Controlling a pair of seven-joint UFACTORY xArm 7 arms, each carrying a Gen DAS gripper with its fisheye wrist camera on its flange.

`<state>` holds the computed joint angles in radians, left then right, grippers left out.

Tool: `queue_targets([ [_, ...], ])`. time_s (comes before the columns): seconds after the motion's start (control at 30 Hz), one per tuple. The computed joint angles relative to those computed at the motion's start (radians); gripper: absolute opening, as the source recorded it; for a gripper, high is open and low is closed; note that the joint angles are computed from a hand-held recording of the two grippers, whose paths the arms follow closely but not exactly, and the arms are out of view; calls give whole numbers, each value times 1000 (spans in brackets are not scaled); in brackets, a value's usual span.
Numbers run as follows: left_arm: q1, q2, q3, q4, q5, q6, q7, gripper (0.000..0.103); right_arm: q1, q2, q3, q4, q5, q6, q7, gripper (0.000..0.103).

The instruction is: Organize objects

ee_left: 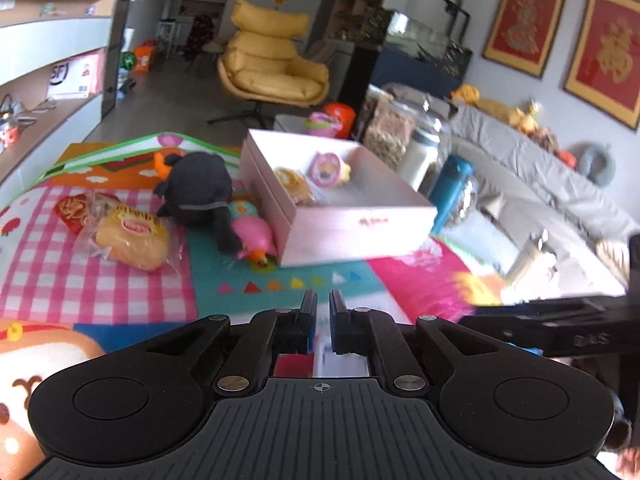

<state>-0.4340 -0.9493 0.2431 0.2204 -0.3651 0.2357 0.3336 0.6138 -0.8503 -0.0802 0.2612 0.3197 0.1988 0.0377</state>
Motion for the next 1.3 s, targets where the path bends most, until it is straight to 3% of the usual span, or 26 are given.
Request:
queue_targets([
  [0.2, 43, -40, -52, -47, 44, 85, 22, 9, -100, 4, 150, -35, -97, 34, 60, 45],
  [0.43, 77, -33, -78, -59, 55, 70, -2, 11, -128, -26, 222, -84, -187, 53, 117, 45],
  [0.8, 53, -41, -78, -65, 60, 111, 19, 13, -99, 2, 222, -88, -262, 0, 155, 47],
  [0.83, 61, -38, -82, -65, 60, 107, 13, 13, -97, -3, 217, -89, -264, 2, 155, 48],
  [0.93, 52, -59, -52, -66, 51, 121, 28, 13, -107, -26, 225, -103, -278, -10, 157, 70],
  [1.07, -10, -119, 31, -51, 6, 226, 123, 13, -140, -65, 252, -122, -326, -64, 144, 91],
  [1.17, -6, -137, -16, -63, 0, 237, 165, 13, -157, -39, 252, -112, -384, -151, 84, 99],
  [1.3, 40, -152, -79, -82, 14, 219, 153, 8, -70, 104, 130, -59, -416, -263, -40, 99],
])
